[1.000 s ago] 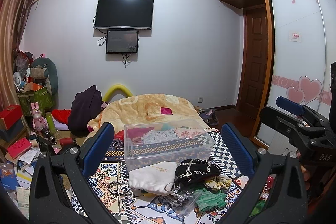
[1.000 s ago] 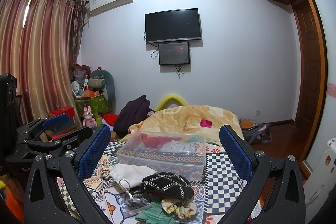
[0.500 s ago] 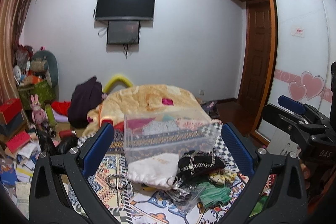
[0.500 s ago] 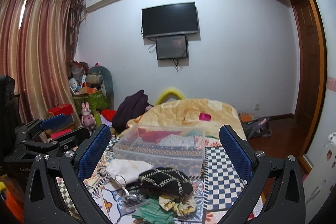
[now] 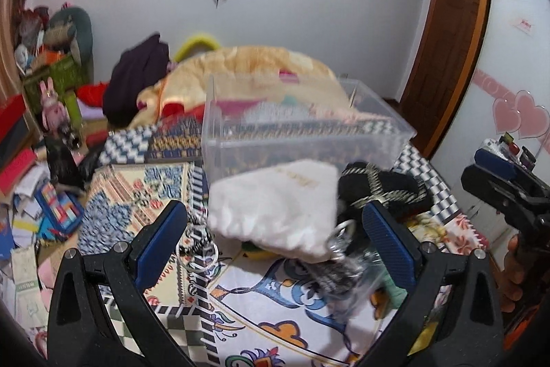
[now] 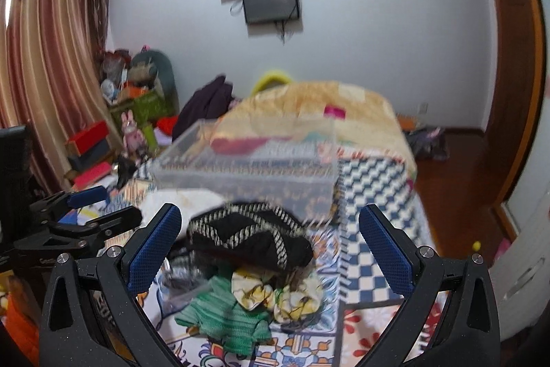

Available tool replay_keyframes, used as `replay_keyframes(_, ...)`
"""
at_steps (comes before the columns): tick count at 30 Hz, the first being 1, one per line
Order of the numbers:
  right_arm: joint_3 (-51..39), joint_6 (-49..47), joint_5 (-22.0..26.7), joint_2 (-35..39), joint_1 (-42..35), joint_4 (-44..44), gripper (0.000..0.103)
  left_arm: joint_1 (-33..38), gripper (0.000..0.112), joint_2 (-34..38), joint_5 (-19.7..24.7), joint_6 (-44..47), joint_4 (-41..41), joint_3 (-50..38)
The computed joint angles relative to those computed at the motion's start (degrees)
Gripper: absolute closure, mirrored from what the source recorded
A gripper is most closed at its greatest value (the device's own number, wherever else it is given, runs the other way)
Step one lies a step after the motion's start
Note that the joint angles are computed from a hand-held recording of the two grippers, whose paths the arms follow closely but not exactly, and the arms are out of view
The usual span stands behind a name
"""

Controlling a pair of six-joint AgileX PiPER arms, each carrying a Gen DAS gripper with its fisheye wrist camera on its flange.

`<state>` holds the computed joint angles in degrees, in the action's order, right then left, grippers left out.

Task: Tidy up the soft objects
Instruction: 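Grasp the white cloth pouch with the left tool while the right tool grasps the black chain-trim bag, then carry the white pouch and black bag into the clear box and release both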

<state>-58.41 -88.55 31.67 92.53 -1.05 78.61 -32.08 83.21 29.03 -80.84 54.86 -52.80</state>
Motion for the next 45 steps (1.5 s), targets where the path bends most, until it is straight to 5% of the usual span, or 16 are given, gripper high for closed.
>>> replay_keyframes(6, -1.95, 4.67, 1.16, 2.94, 1.71, -5.48, 0.004, 3.96, 0.014, 1.48, -6.48, -6.41, 5.42, 2.01)
replay_keyframes(10, -2.86, 6.65, 1.64, 4.21, 2.73, -7.54, 0.019, 6.27, 0.038, 3.08, -11.11, -5.54, 3.75, 1.55)
replay_keyframes(14, -4.04, 9.42, 1.18, 5.24, 3.54, -10.15, 0.039, 6.22, 0.064, 3.69, -9.16, -1.35, 2.49, 1.19)
replay_keyframes(21, -4.71, 9.66, 1.84, 4.96, 2.95, -10.75, 0.067, 5.79, 0.087, 2.29, -8.53, -1.43, 4.45, 1.92)
replay_keyframes(23, -4.65, 9.42, 2.19, 4.65, 2.69, -10.30, 0.073, 5.29, 0.101, 1.79, -7.81, -1.35, 4.29, 1.92)
replay_keyframes(30, -4.18, 6.22, 3.53, 2.97, 1.08, -5.86, 0.084, 2.76, 0.108, -2.13, -4.67, -6.57, 10.74, 2.60)
replay_keyframes(36, -3.77, 2.97, 5.02, 0.48, -0.95, -1.61, 0.086, 3.57, 0.105, -3.85, -4.91, 1.63, 3.73, 0.60)
replay_keyframes(41, -4.46, 1.50, 5.86, -0.49, -2.09, 0.98, 0.086, 4.03, 0.037, -0.82, -4.52, 0.39, 4.22, -0.66)
replay_keyframes(45, -5.17, 1.23, 6.00, -0.28, -2.37, 2.06, 0.086, 7.52, 0.036, 3.15, -9.22, 9.32, -5.16, -2.14)
